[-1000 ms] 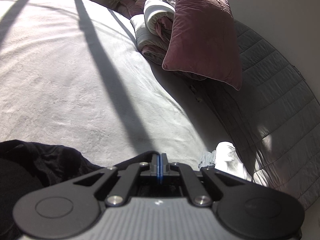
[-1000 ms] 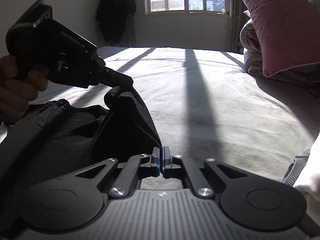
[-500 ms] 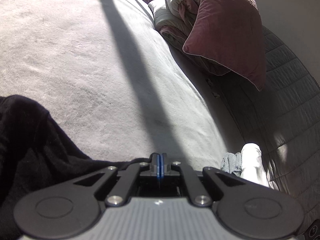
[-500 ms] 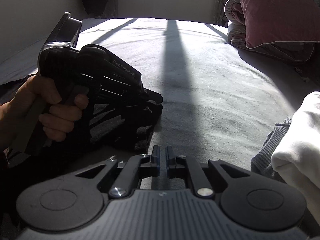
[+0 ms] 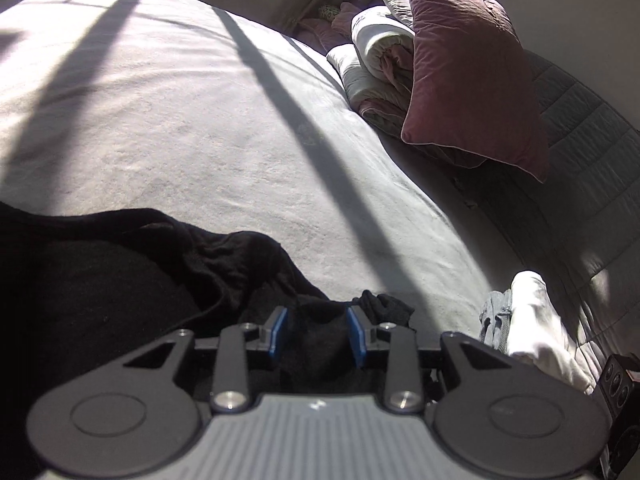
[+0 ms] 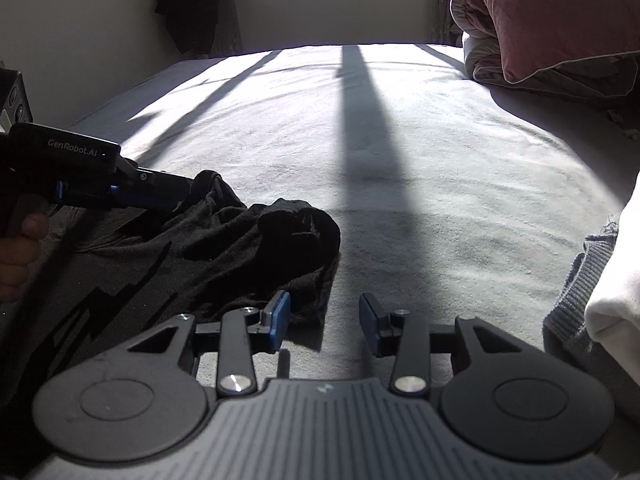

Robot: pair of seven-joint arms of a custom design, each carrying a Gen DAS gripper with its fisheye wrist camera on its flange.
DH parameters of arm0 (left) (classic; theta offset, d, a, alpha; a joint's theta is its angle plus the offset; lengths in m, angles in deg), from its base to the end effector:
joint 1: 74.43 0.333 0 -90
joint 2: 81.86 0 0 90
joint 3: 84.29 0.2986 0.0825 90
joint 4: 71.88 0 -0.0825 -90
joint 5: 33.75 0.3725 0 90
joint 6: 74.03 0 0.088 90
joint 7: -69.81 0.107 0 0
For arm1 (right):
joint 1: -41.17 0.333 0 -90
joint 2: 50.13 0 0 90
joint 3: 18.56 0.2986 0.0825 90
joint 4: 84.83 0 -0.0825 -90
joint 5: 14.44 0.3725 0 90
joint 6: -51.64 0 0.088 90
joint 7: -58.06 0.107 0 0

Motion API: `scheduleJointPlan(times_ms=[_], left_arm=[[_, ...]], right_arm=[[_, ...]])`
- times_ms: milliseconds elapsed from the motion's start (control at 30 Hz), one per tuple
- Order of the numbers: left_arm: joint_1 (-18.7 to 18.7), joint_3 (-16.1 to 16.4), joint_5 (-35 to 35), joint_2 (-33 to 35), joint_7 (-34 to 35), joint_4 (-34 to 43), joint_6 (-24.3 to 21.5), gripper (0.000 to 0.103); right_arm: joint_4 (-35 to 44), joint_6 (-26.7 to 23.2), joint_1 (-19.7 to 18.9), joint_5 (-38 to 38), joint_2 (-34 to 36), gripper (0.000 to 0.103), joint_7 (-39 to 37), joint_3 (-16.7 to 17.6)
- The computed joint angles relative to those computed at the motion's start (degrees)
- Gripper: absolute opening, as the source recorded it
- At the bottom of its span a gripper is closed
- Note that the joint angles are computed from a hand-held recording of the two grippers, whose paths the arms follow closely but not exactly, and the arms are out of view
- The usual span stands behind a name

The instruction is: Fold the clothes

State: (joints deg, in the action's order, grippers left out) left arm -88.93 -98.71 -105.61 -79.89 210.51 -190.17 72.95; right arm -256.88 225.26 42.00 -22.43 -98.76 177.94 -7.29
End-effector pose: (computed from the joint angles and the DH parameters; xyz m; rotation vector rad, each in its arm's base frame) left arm 0.5129 -0.2653 0.4474 1.4150 -2.2228 1.3674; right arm 0.3186 0.0747 0.4485 -1.5218 1.8169 -0.7144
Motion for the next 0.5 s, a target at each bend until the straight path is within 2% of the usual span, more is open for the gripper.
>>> scheduleJointPlan(times_ms=[133,200,233,300,333,367,433,500], left_arm=[[0.62,-0.07,-11.08,1.78,9.27,-1.69,0.63,0.031],[0.81,-0.42,-17.85,2.74,16.44,-2.06,1.24,0.025],[0.9,-0.39,-18.34,3.09,16.46,-1.75,1.02,0.024],[1.11,-0.38,-19.31,3.8,16.48,-1.11,0.58,0.024],[1.27,-0.39,-19.94,4.04,16.74,-1.0,0.22,0.024],[1.49,-0.37,-20.74,4.15,17.87,-1.09,-0.38,0.024],[1.97,-0.23,-22.08,4.29,19.89,-1.33,-1.9,0.024],[2.62,0.08,-22.46,4.75,19.23,-1.16,-4.03,0.022]], right_arm=[[0.6,0.9,0.78,0.83,1.7,0.043,0.05,-0.87],[2.08,-0.4,-0.56,0.66,3.57,0.043,0.8,0.81],[2.73,-1.06,-1.73,0.17,4.18,0.043,1.52,2.21],[4.06,-2.46,-3.97,-1.26,5.37,0.037,3.23,4.83],[4.71,-3.22,-4.75,-2.08,5.77,0.03,4.12,5.83],[5.34,-3.78,-4.78,-2.82,6.23,0.018,4.61,6.1],[7.5,-6.34,-5.34,-4.57,7.5,0.006,6.1,7.73],[11.32,-13.04,-7.34,-7.54,8.45,0.006,8.84,11.79]])
